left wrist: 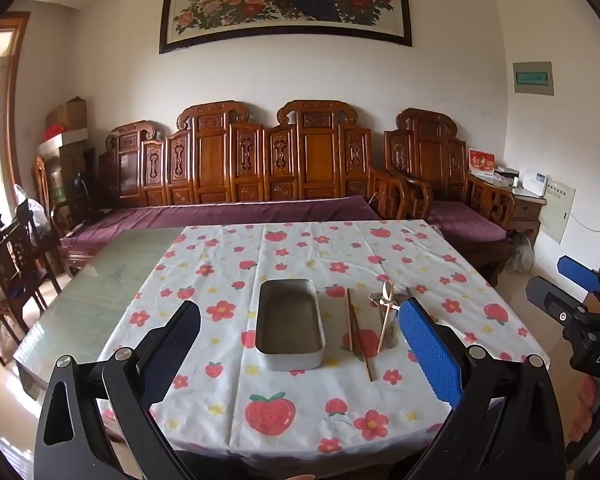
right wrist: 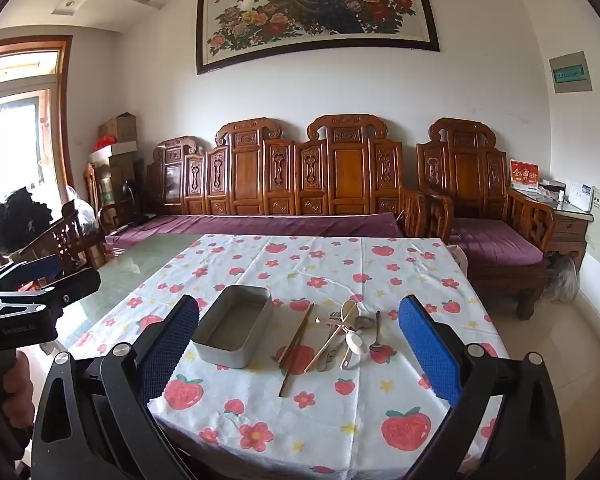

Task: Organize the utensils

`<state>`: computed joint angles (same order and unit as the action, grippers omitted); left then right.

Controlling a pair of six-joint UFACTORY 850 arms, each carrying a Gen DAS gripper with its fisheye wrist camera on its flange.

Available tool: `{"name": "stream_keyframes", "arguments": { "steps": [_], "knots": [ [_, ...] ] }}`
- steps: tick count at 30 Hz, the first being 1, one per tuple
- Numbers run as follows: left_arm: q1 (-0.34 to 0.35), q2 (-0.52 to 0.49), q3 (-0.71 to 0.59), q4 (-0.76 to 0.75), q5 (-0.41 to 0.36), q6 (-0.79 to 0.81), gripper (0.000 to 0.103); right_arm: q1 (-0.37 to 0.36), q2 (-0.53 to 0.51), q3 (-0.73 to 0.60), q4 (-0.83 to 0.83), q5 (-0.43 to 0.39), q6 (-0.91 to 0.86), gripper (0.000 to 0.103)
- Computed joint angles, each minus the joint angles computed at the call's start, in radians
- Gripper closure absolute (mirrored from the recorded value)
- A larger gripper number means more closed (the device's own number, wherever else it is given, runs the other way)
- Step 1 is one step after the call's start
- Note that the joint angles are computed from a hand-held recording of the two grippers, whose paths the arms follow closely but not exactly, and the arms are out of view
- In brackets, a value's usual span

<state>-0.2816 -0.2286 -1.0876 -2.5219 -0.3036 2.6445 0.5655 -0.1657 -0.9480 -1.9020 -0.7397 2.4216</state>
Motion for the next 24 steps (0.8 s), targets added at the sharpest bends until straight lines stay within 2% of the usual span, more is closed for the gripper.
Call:
{"name": "stream_keyframes", "arguments": {
  "steps": [24],
  "knots": [
    [0.001, -0.001, 0.001, -0.005, -0.007, 0.003, 0.007, 0.003, 0.005, 0.004, -0.012, -0.009, 0.016, 0.003]
  ]
}}
